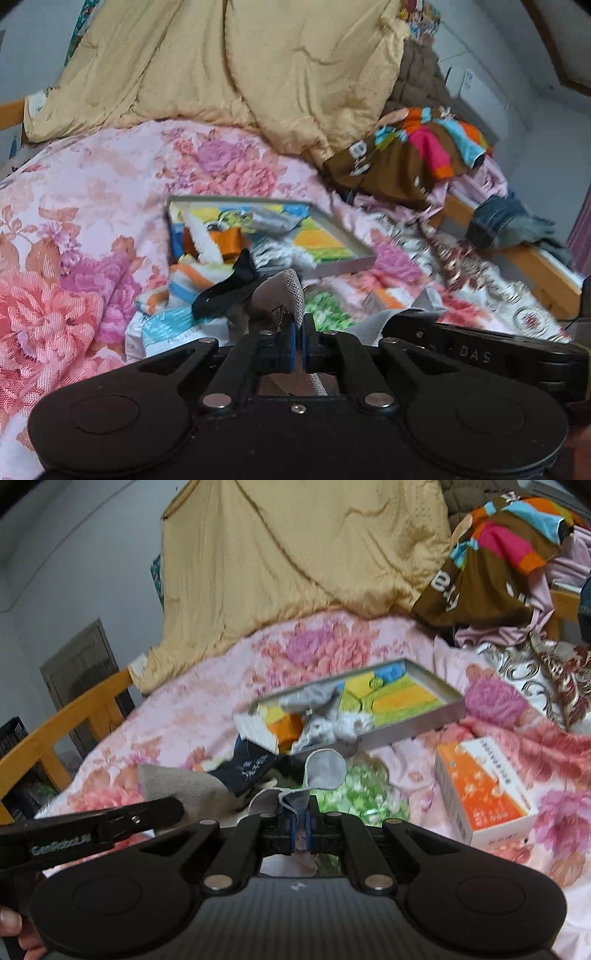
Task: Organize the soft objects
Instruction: 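Carry the linen bag and grey cloth to the tray with both tools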
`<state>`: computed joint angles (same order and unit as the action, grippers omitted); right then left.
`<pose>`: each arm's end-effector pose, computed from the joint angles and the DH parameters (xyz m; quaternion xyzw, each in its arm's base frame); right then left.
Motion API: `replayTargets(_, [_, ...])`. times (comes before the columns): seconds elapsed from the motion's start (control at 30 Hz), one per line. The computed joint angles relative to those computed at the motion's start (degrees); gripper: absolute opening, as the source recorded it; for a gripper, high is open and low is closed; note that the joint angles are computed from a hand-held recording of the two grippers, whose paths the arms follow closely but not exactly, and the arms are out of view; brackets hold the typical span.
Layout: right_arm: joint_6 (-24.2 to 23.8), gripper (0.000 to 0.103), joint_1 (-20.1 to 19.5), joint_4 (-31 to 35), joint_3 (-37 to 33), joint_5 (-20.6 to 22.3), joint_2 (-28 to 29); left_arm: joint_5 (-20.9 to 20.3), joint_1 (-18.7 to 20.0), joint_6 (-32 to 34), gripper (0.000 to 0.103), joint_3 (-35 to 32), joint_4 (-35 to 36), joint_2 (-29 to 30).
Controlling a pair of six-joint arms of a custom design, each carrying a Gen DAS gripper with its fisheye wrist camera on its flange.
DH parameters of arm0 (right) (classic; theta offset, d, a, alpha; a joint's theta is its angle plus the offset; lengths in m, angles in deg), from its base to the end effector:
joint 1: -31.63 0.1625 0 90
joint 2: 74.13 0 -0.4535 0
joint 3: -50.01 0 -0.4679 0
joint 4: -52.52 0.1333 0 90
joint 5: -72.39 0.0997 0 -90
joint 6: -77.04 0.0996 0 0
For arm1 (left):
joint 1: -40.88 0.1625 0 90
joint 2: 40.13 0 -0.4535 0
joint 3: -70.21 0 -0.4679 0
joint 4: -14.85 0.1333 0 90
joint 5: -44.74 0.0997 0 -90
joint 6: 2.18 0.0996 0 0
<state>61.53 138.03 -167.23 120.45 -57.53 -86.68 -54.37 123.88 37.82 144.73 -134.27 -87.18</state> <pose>0.2910 -0.7431 -0.0643 0.0166 -0.7868 0.5537 0.2721 0.0118 -0.8685 0.2472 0.4023 0.8709 -0.2823 0.0039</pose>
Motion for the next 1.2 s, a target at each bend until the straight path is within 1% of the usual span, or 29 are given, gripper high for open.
replayTargets(0.07, [0.2,0.005,0.1,-1.3,0.7,0.6,-0.4,-2.7,0.4,-0.1,0.001,0.1,0.3,-0.5])
replayTargets(0.13, [-0.1,0.005,0.1,-2.9,1.2,0.9,-0.7,-4.5,0.5,-0.4,0.001,0.3,0.1,-0.8])
replayTargets(0.3, [-0.3,0.005,0.2,-5.9,2.9,1.2,-2.2,-7.5,0.4,-1.3,0.001,0.5,-0.3,-1.4])
replayTargets(0.43, [-0.4,0.005,0.2,-6.7,4.4,1.7,-3.8,-10.4,0.0,-0.2,0.001,-0.5,-0.1,-1.2])
replayTargets(0.63, [-2.9,0.005,-0.3,-7.8,4.7,2.4,-5.9,-11.5,-1.0,0.9,0.001,-3.0,0.6,0.3])
replayTargets(0.7, [-4.7,0.005,-0.6,-7.6,3.5,2.6,-6.1,-11.6,-1.3,1.2,0.001,-4.4,1.1,1.2])
replayTargets(0.8, [-9.2,0.005,-1.2,-7.3,1.1,2.6,-6.1,-11.5,-2.1,1.4,0.001,-7.0,1.2,3.3])
replayTargets(0.87, [-12.3,0.005,-1.9,-7.4,-1.3,2.9,-5.5,-11.5,-2.5,1.6,0.001,-9.0,0.9,4.9])
replayTargets(0.93, [-14.4,0.005,-2.8,-7.5,-4.1,3.8,-4.7,-11.4,-3.0,1.4,0.001,-11.3,0.4,6.9])
replayTargets(1.03, [-15.3,0.005,-4.5,-7.1,-8.4,5.4,-3.3,-10.8,-3.9,0.2,0.001,-16.2,0.5,10.8])
replayTargets(1.2, [-13.4,0.005,-7.2,-4.6,-15.0,7.7,-1.0,-9.0,-5.4,-0.2,0.001,-25.2,0.9,18.2])
